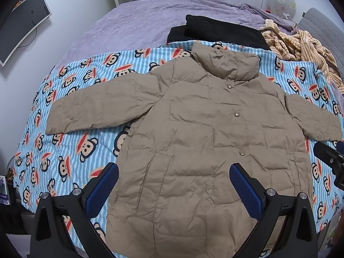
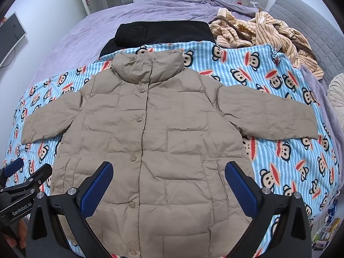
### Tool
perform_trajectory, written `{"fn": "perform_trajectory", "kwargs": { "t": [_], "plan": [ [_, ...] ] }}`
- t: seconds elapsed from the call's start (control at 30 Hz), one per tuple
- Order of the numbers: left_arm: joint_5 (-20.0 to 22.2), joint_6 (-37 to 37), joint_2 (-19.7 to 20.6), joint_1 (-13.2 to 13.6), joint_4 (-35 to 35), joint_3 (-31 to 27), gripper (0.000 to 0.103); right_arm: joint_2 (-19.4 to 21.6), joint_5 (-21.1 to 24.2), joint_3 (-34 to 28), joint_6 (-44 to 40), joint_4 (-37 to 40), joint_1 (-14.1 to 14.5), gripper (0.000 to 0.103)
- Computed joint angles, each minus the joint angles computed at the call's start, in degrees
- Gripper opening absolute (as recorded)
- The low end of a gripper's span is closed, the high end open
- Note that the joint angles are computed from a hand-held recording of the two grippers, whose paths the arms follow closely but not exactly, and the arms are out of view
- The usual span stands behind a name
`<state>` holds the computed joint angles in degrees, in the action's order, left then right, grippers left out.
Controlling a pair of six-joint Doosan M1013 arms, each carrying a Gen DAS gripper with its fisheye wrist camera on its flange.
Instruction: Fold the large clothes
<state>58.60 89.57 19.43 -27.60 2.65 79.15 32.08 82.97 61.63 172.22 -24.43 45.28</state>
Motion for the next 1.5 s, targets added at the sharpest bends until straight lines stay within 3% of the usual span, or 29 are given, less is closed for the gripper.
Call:
{"fn": "perform_trajectory", "kwargs": {
  "t": [0.4, 0.83, 0.93, 1.13, 1.3, 1.5],
  "plan": [
    [0.2, 0.1, 0.2, 0.2, -0.3, -0.2, 0.103, 0.0, -0.4, -0.2, -1.3, 0.4, -0.6, 0.103],
    [2.4, 0.2, 2.5, 2.3, -2.1, -1.3, 0.103, 1.5, -1.2, -1.6, -2.5, 2.0, -1.2, 0.103],
    [2.7, 0.4, 3.3, 3.5, -3.0, -1.5, 0.103, 2.9, 0.3, -2.9, -3.0, 2.6, -1.4, 0.103],
    [2.2, 2.6, 6.6, 8.8, -13.0, -2.9, 0.103, 4.8, -2.2, -4.0, -2.9, 6.0, -2.4, 0.103],
    [-0.3, 0.6, 10.6, 14.5, -23.0, -4.6, 0.103, 6.9, -9.1, -5.0, -5.4, 9.9, -3.1, 0.103],
    [-3.1, 1.8, 15.8, 19.0, -31.5, -7.8, 0.103, 10.9, -12.5, -8.8, -8.9, 11.9, -3.2, 0.103]
  ]
}}
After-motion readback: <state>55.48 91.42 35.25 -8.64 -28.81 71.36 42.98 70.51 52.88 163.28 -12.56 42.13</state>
